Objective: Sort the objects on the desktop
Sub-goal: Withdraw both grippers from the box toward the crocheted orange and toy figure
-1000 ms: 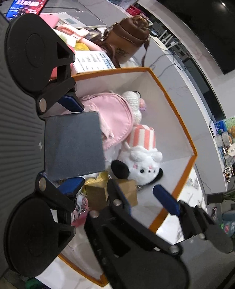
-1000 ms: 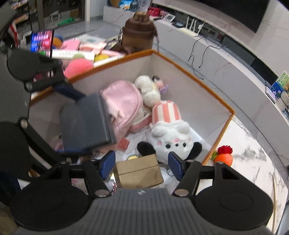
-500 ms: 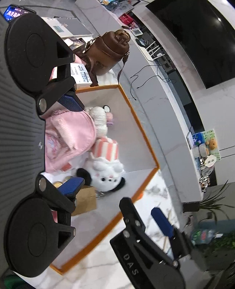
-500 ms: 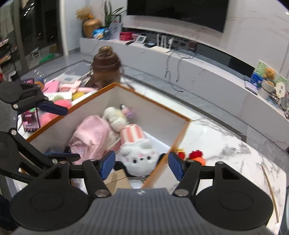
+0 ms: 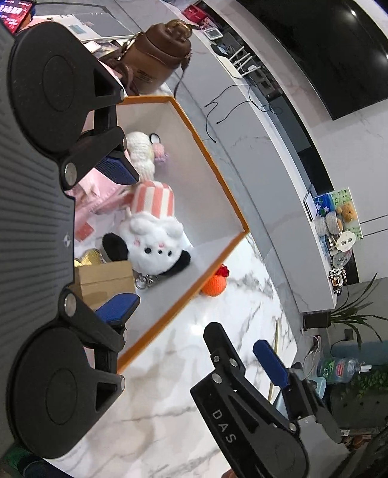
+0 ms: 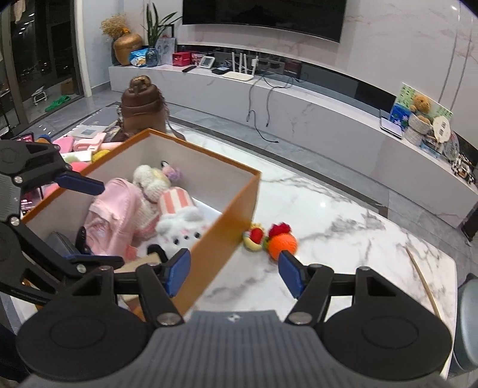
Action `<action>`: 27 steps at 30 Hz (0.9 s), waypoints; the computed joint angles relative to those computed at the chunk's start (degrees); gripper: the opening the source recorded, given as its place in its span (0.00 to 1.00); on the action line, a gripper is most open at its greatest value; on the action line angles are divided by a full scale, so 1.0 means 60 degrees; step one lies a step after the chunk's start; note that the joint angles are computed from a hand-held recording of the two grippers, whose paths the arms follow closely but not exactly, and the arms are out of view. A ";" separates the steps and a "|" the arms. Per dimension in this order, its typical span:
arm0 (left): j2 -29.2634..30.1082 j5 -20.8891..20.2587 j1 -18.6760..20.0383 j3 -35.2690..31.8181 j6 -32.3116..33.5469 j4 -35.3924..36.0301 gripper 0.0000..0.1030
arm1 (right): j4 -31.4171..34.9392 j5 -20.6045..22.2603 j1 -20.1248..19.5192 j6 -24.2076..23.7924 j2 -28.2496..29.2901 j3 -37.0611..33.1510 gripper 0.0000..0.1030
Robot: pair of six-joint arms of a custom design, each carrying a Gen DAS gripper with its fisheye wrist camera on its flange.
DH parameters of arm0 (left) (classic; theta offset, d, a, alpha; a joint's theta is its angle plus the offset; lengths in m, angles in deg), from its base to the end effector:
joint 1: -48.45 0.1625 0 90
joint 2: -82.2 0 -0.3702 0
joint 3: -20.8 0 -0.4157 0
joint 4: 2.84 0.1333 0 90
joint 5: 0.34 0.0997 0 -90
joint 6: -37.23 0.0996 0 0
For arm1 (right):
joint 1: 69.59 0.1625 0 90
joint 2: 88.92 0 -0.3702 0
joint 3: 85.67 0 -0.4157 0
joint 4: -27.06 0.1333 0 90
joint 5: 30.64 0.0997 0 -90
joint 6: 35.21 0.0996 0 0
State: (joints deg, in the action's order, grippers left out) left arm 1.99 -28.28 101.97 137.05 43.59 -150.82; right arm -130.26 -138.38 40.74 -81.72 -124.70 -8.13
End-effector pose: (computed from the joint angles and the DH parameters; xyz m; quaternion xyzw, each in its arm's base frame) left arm -0.1247 -0.5408 0.2767 0.2159 0.8190 -0.2890 0.4463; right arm 0.3541 -0.6593 0.0595 0.5022 -0.8230 0.1788 0.1960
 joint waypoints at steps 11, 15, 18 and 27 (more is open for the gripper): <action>0.1174 -0.0333 0.0086 -0.1241 0.0403 -0.0924 0.92 | -0.0475 0.0528 -0.0754 0.0424 0.0714 -0.0672 0.65; 0.1803 -0.0433 0.0361 -0.2051 0.0270 -0.1256 0.92 | -0.0692 0.0616 -0.0870 -0.0193 0.1361 -0.1198 0.64; 0.2209 -0.0446 0.0644 -0.2692 -0.0360 -0.1401 0.92 | -0.0896 0.0811 -0.0934 -0.0838 0.1796 -0.1541 0.63; 0.2579 -0.1161 0.1375 -0.3993 -0.2734 -0.1001 0.92 | -0.1799 0.1582 -0.1160 -0.3138 0.2962 -0.2418 0.55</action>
State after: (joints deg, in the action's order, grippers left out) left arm 17.46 -35.24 110.22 113.09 27.19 -156.83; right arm -141.06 -128.89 33.78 -100.55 -106.93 -22.64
